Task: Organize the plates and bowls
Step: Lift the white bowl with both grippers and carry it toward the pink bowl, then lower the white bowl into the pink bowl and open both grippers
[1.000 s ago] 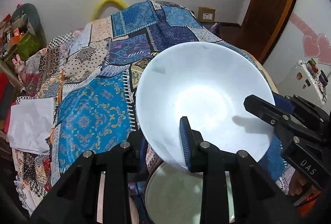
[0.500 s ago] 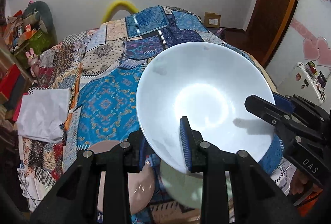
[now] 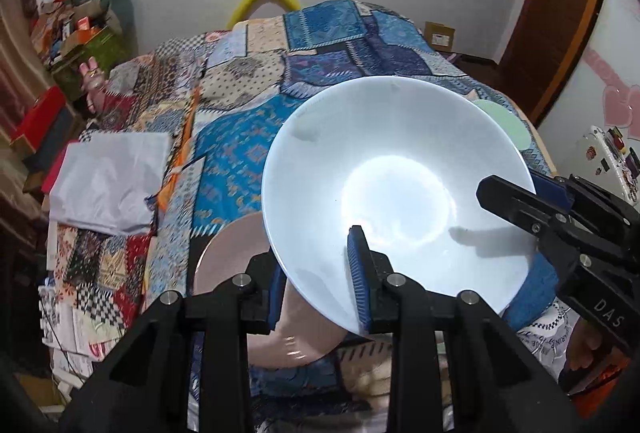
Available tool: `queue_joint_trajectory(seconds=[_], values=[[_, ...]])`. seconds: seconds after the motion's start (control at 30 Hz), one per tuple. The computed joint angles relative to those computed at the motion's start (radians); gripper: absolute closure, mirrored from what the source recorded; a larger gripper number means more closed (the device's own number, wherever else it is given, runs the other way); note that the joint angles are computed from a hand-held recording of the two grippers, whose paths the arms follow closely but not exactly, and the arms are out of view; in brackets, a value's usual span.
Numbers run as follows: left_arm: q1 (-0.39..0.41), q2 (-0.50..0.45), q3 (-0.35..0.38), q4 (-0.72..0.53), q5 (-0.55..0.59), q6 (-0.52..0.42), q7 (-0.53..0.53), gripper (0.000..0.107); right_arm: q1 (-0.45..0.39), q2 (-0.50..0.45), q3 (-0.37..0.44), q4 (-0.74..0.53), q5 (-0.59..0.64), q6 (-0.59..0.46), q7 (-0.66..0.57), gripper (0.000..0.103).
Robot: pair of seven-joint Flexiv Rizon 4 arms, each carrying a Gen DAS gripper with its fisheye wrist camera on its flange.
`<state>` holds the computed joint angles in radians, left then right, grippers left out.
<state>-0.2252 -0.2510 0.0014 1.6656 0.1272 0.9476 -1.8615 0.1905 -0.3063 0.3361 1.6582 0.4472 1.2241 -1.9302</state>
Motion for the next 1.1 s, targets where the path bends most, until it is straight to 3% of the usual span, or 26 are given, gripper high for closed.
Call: queue_joint_trajectory(seconds=[0.6,1.1], values=[[0.08,0.045,0.015,0.191,-0.083,0.051,0.009,0.078,0.06,-0.073,0.015,-0.013,-0.049,-0.086,0.049,0.075],[0.102,-0.004,0.015,0.222,-0.152,0.059,0.058,0.078,0.07,-0.123,0.01,-0.027,-0.101,-0.148,0.101,0.076]])
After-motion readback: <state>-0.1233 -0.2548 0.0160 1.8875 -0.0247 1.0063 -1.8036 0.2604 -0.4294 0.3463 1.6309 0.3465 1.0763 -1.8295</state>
